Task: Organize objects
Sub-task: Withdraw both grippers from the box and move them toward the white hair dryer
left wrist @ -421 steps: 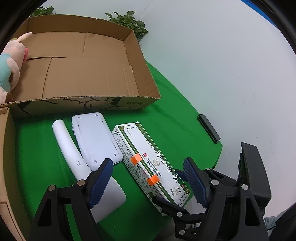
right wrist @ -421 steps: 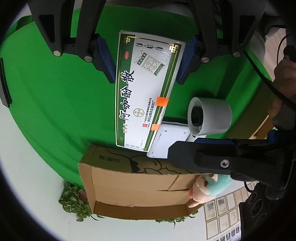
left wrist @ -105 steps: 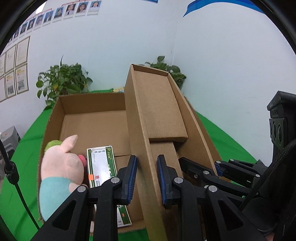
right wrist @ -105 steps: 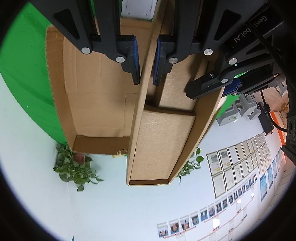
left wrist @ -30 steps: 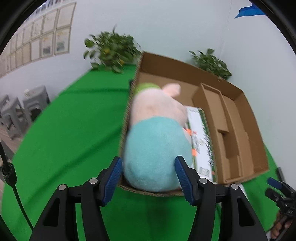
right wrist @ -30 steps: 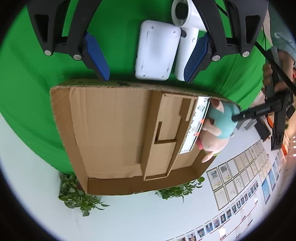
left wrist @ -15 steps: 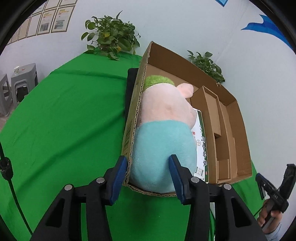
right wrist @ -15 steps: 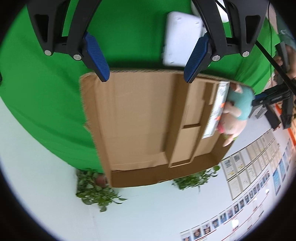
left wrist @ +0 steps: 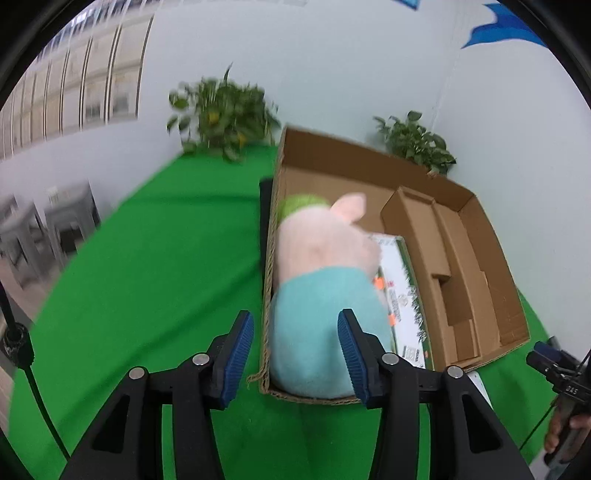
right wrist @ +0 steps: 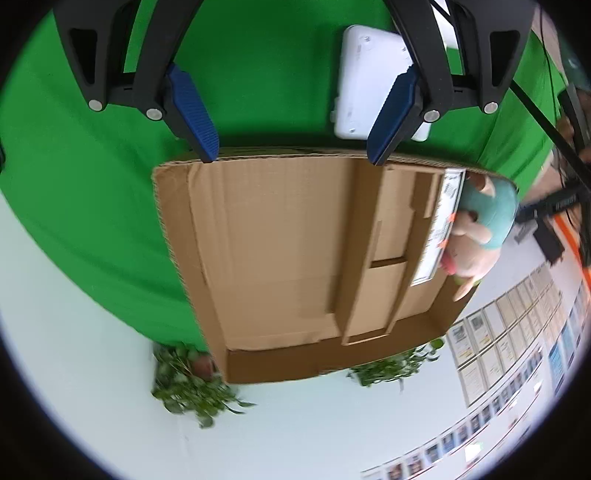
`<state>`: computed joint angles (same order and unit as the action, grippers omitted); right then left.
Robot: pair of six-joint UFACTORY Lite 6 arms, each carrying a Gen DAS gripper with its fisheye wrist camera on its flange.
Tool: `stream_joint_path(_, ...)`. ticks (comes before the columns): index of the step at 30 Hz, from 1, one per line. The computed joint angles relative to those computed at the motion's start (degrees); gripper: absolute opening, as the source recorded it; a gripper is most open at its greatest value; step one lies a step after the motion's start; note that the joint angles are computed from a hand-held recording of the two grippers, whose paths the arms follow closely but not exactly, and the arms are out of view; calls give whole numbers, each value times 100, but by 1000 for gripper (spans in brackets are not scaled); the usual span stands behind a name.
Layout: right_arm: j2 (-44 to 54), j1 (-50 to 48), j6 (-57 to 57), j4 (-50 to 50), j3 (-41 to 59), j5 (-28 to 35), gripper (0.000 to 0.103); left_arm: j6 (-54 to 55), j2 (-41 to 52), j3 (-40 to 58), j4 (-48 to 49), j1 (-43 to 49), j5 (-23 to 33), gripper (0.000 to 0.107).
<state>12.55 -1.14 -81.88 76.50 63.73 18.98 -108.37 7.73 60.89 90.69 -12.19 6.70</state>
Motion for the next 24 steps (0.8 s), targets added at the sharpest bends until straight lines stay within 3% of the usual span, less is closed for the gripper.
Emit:
stream_joint_path(2, -263, 166, -192, 133, -249, -139, 88, -602, -438, -236, 615, -678, 951, 80)
stream_joint_path(4, -560, 354, -573, 468, -538, -347, 89, -895, -725, -419, 845, -1347, 1840, 100)
stream_joint_path(5, -697, 426, -791, 671, -666, -441, 89, -1104, -832, -500, 972, -1782, 2363, 103)
stream_joint_path(7, -964, 581, -1188, 1056, -900, -606, 92, -897, -751, -334, 647, -2371, 2873, 103)
stream_joint_path(9, -1223, 715, -1262, 1117, -1106, -679, 96, -768, -574, -110, 355, -2701, 3018, 103)
stream_joint_path(18, -2035, 928, -1627, 1320, -1782, -875, 98, -598, 440, 862, -104, -3723, 3229, 103)
stream_joint_path(24, -2139, 840, -2124, 1920, -1968, -853, 102, -698, 704, 1030, -143, -3791, 3106, 103)
